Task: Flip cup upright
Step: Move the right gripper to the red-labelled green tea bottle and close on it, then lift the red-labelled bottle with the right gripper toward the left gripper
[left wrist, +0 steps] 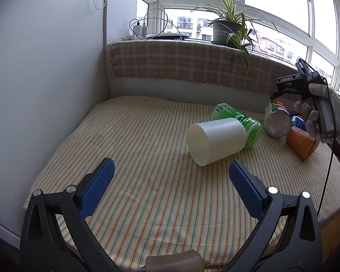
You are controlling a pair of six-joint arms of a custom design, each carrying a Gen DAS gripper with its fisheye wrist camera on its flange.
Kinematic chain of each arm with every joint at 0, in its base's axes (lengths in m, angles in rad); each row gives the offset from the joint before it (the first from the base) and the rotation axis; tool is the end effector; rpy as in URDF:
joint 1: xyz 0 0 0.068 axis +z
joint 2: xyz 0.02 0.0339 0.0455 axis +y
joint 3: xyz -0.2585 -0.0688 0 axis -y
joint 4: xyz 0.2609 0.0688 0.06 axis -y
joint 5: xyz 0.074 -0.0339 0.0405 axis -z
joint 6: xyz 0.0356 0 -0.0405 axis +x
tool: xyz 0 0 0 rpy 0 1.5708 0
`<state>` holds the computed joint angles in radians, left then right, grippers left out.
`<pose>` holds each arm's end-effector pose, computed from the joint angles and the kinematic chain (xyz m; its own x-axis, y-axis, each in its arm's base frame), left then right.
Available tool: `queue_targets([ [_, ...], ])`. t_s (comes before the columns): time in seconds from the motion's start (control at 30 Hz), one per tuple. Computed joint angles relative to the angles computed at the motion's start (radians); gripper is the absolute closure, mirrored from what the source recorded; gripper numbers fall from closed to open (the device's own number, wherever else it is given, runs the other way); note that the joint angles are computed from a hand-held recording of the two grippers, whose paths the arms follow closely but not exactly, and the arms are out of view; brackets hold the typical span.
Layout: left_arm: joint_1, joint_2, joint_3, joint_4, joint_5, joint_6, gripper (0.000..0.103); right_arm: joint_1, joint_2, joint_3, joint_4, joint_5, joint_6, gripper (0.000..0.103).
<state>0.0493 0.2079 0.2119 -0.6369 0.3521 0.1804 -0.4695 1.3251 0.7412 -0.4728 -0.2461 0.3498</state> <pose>0.1148 -0.0066 0.1644 -0.5397 0.1420 -0.8298 0.3337 0.9410 -0.0560 0.2369 -0.1105 0.1760 -0.6157 0.6851 -0.3893 0.5780 0.7285 0.3678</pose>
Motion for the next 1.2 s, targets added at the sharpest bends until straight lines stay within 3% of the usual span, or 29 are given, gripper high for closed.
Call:
queue_targets([
  [0.33, 0.120, 0.053, 0.010, 0.026, 0.076, 0.048, 0.001, 0.154, 0.152, 0.073, 0.027, 0.176, 0.053, 0.019],
  [0.67, 0.141, 0.039, 0.015, 0.011, 0.093, 0.060, 0.001, 0.234, 0.273, 0.110, 0.073, 0.231, 0.057, 0.021],
  [1.0, 0.106, 0.023, 0.015, 0.007, 0.070, 0.042, 0.001, 0.249, 0.039, -0.030, 0.098, 0.196, -0.066, 0.023],
  [1.2, 0.048, 0.001, 0.017, -0.003, 0.037, 0.021, 0.001, 0.275, -0.183, -0.135, 0.080, 0.188, -0.099, 0.024],
])
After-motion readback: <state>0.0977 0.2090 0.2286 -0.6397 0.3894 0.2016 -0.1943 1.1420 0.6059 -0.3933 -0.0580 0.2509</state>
